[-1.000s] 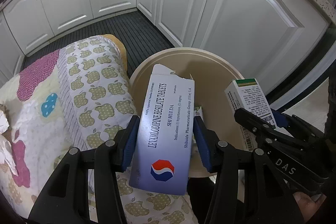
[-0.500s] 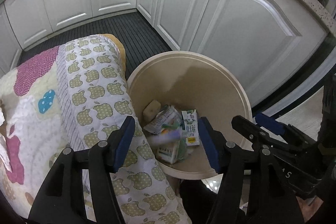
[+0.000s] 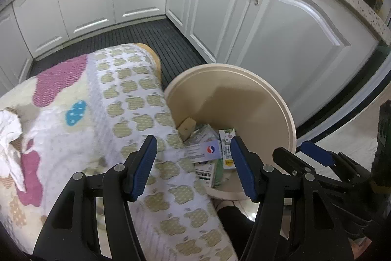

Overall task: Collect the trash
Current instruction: 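Move both open tools back over the table items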

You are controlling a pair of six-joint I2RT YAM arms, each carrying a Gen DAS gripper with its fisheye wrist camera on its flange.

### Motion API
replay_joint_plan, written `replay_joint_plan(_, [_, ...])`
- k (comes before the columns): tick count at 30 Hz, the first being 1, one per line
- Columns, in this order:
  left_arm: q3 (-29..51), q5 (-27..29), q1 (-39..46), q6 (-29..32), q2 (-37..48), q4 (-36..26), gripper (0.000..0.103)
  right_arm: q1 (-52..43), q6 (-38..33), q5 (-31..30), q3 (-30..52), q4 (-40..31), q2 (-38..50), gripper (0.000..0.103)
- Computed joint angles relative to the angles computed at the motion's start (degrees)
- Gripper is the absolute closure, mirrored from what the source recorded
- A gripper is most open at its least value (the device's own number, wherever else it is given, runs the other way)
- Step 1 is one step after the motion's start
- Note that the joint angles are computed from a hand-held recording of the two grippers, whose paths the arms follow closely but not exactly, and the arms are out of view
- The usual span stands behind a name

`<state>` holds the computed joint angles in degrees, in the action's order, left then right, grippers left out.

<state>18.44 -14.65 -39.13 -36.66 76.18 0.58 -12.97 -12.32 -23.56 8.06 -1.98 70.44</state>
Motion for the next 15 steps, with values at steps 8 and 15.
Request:
replay_joint_plan(8, [-3.8, -2.1, 1.8, 0.1, -12.3, -8.1, 0.042, 6.3, 4.3, 1.8, -1.9, -8.6, -12.9, 0.034])
replay_joint_plan(15, [-8.1, -0.5, 6.3, 1.5, -29.2, -19.0, 0.042, 19.8, 13.8, 6.8, -2.5, -17.3, -26.2, 0.034])
